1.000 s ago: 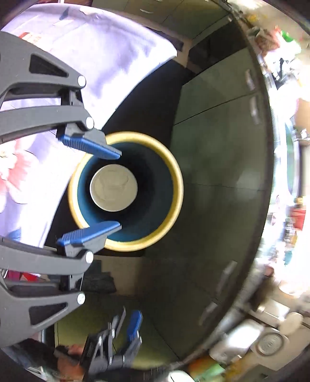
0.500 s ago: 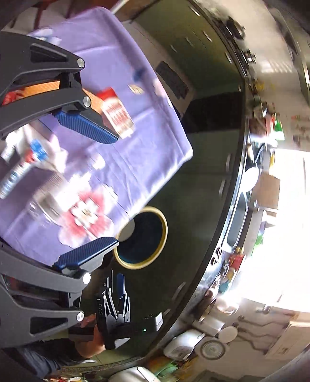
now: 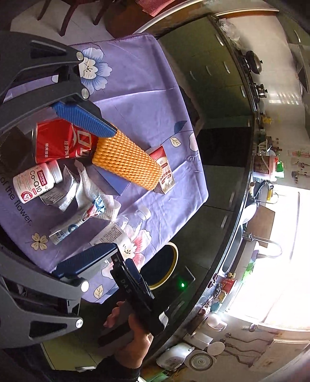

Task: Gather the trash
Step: 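Grasp the clear water bottle around its label with the right gripper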

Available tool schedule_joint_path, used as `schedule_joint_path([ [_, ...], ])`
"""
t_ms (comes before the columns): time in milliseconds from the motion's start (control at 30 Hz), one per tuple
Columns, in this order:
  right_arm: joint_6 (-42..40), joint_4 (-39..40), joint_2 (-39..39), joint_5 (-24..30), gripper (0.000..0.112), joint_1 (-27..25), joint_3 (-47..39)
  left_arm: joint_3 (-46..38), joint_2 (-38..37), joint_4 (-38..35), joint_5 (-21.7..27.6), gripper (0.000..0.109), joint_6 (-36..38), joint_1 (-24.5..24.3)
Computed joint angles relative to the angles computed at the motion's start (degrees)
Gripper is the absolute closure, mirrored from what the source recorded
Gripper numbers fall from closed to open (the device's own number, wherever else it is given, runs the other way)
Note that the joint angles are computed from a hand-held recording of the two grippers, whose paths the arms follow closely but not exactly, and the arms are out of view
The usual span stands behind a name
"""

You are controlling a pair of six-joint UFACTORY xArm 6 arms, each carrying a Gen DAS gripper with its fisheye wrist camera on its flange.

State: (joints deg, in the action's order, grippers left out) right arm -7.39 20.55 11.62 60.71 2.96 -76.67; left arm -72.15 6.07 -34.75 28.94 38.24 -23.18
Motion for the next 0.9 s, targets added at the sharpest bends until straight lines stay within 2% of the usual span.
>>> schedule_joint_path([
  [133, 4.7, -5.24, 5.06, 2.3, 0.029, 2.5, -4.49, 2.09, -1.17, -2.02, -0.09, 0.023, 2.37, 1.19],
  [300, 6.68, -7.33, 8.94, 2.77, 0.039, 4.07, -7.05, 2.85, -1.27, -2.58, -0.05, 0.023, 2.75, 1.87],
  [333, 7.28, -7.99, 9.34, 2.41, 0.043, 4.58, -7.03, 2.89, -1.19, -2.67, -0.03, 0.022, 2.7, 1.98],
  [533, 6.34, -9.72, 8.62, 0.39, 0.045, 5.09, -5.16, 2.93, -0.85, -2.52, 0.04, 0.022, 2.52, 2.1],
  [667, 2.99, -6.74, 5.26, -1.46, 0.046, 3.61, -0.76, 2.53, -0.33, -1.68, 0.17, 0.022, 1.84, 1.76],
  [900, -3.85, 3.22, -0.13, -3.24, 0.047, -0.57, 5.06, 1.6, 0.37, -0.39, 0.3, 0.022, 0.75, 1.04],
])
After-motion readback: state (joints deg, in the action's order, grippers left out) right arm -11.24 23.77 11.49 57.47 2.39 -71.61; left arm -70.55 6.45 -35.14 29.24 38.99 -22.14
